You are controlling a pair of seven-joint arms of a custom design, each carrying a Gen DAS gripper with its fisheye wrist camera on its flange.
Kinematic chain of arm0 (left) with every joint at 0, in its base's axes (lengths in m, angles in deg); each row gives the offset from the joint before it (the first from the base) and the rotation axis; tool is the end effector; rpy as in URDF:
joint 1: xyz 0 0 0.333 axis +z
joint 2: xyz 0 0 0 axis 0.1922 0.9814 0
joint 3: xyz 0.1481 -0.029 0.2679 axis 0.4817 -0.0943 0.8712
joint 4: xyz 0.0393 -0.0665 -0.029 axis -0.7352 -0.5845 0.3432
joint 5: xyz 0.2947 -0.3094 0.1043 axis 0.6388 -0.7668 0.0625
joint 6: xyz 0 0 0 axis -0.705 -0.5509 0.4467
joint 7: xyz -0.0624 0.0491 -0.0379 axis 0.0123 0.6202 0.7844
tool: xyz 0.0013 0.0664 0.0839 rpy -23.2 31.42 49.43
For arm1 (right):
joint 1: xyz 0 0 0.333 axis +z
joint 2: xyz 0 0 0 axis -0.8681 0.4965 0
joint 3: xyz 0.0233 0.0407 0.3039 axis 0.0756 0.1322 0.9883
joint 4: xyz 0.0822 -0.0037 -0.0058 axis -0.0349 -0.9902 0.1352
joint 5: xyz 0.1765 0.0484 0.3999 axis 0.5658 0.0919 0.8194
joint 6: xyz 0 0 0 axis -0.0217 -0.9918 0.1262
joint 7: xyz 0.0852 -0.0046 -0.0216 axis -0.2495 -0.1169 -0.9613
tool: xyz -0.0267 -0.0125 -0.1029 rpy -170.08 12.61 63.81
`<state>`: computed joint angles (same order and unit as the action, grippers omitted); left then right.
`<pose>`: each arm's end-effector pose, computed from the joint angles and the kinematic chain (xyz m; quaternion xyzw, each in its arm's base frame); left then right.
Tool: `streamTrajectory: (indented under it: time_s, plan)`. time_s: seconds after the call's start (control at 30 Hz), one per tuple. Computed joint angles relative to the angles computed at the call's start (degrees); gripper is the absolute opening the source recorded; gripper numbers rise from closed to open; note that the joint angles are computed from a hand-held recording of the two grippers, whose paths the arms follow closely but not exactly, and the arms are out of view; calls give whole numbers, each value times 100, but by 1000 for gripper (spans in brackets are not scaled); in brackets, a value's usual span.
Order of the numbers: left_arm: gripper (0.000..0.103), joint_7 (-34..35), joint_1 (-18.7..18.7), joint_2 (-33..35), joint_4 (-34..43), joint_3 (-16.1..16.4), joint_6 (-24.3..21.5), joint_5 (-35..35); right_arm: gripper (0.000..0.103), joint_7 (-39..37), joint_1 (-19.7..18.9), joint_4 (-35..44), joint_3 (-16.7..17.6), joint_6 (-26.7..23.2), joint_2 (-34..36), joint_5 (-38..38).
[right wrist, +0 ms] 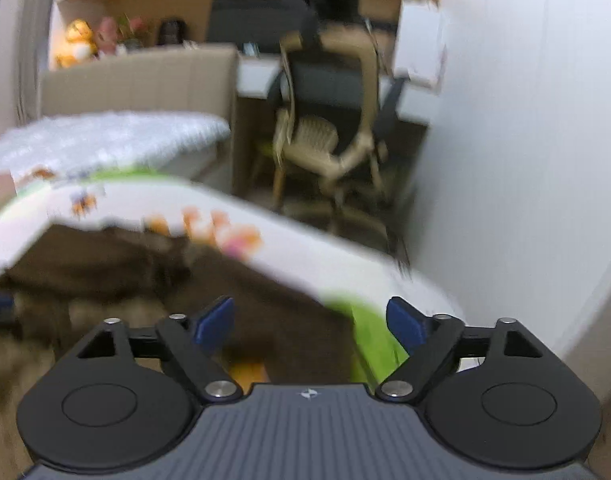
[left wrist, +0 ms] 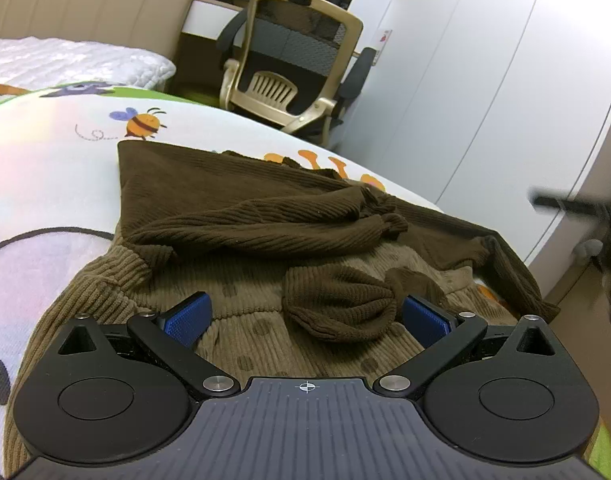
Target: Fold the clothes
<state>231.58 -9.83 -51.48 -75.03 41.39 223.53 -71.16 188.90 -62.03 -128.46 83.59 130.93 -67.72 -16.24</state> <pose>0.4774 -0.1673 0.4731 -0.4843 0.7187 -0.4936 0.0725 0.3471 0.1351 0.5478 -0.5911 0.6570 -0.3837 0.2680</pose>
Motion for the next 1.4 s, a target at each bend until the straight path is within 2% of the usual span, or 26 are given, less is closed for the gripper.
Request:
streamTrajectory:
  time_s: [0.1, 0.13, 0.17, 0.2, 0.27, 0.33, 0.5, 0.57, 0.63, 0.7, 0.77, 0.87, 0.93, 0.97, 1.03, 1.13, 1.23, 1.3, 1.4]
  plan:
    - [103, 2, 6, 11, 8, 3, -15, 0, 84, 38, 379, -354, -212, -353, -102, 334]
    - [103, 2, 9, 14, 11, 2, -17, 1, 73, 119, 395, -378, -161, -445, -40, 375]
    - [103, 2, 10, 14, 11, 0, -18, 0, 56, 194, 403, -374, -114, -517, 38, 388]
    - [103, 2, 12, 14, 11, -1, -18, 0, 24, 223, 361, -272, -55, -522, 149, 319]
    - [103, 1, 16, 4, 3, -1, -27, 5, 20, 289, 282, -70, 47, -498, 349, 161]
    - [103, -1, 16, 0, 0, -2, -27, 8, 16, 382, 156, 130, 98, -44, 415, -35]
    - [103, 20, 17, 7, 6, 9, -55, -29, 16, 336, -163, 1217, 193, 1400, 1476, -85]
    - [103, 26, 24, 10, 9, 6, -64, -43, 16, 168, -82, 1773, 221, 1736, 2229, 80]
    - [103, 27, 32, 14, 14, 0, -71, -47, 15, 22, -50, 2311, 377, 1862, 2964, 104]
    - [103, 36, 39, 18, 18, 1, -85, -64, 15, -121, 154, 2785, 403, 1864, 3672, 111]
    - [103, 58, 46, 16, 14, 10, -115, -99, 16, -286, 491, 3178, 267, 1761, 4232, 111]
    - [103, 74, 75, 22, 25, 21, -189, -146, 33, -704, 1136, 3462, -161, 1893, 4705, 433]
    - [103, 78, 99, 29, 35, 15, -226, -168, 59, -732, 1377, 3378, -356, 2204, 4634, 503]
    - [103, 81, 112, 28, 35, 9, -240, -174, 62, -708, 1405, 3315, -393, 2363, 4565, 493]
    - [103, 85, 133, 26, 35, 1, -266, -184, 62, -498, 1162, 3138, -261, 2463, 4259, 331]
    - [103, 67, 160, 23, 36, 1, -321, -200, 68, 94, 394, 2580, 244, 2536, 3533, 81]
    - [103, -34, 200, 26, 46, -22, -360, -117, 72, 417, -103, 1920, 543, 2577, 2771, 256]
    - [103, -179, 217, 29, 55, -78, -302, 63, 72, 635, -339, 1422, 717, 2567, 2307, 479]
    - [103, -365, 175, -61, 30, -130, -91, 411, 73, 854, -358, 723, 782, 2641, 1882, 869]
